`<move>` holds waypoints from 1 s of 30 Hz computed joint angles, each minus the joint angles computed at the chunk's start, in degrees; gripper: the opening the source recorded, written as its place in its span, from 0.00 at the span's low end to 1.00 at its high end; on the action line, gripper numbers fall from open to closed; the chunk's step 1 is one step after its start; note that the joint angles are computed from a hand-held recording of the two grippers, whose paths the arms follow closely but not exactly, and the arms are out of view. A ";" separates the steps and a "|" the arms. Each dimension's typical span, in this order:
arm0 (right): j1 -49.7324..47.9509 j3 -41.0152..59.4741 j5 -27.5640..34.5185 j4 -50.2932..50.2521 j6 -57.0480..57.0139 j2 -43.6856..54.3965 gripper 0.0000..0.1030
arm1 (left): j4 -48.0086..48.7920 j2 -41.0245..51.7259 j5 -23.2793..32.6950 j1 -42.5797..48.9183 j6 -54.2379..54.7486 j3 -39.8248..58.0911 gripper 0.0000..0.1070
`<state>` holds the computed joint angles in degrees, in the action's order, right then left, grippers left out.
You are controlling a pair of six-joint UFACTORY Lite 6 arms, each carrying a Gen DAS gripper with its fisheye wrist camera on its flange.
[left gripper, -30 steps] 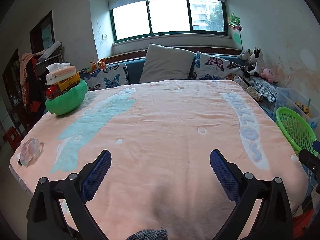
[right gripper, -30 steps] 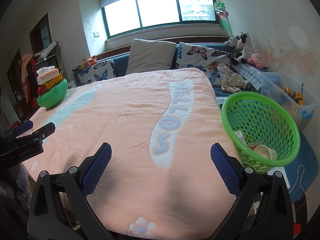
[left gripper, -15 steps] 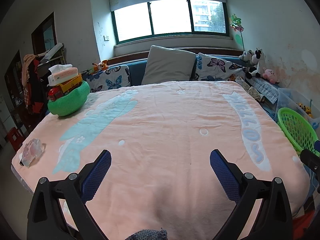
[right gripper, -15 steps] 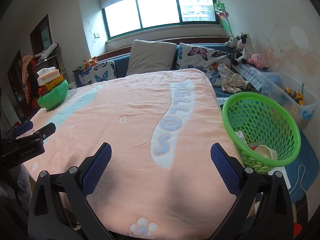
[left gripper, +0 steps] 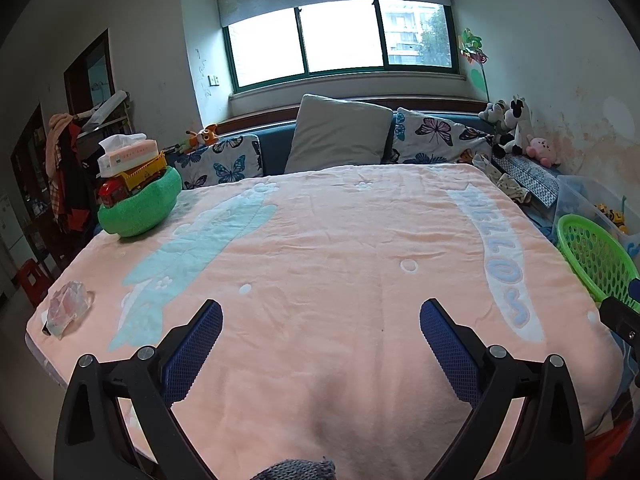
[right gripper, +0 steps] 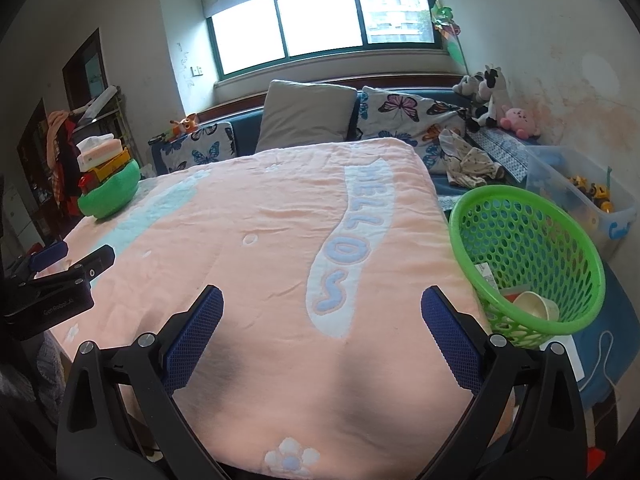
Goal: Collect trash
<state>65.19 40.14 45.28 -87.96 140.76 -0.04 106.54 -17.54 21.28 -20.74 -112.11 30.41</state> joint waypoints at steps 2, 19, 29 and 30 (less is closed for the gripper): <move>-0.11 0.03 -0.07 -0.13 -0.04 0.07 0.96 | -0.32 -0.11 0.31 -0.30 0.19 -0.09 0.90; -0.53 0.42 -0.66 -0.62 0.07 0.19 0.96 | -0.23 -0.06 0.16 -0.14 0.42 -0.02 0.90; -0.65 0.25 -0.91 -0.98 0.39 0.15 0.96 | -0.09 0.00 0.16 -0.12 0.29 0.01 0.90; -0.60 0.32 -0.86 -1.03 0.48 0.28 0.96 | -0.04 0.05 0.15 -0.02 0.35 0.06 0.90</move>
<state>64.59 40.46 44.42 -88.99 141.23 0.25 106.51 -17.50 21.43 -20.75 -111.76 30.47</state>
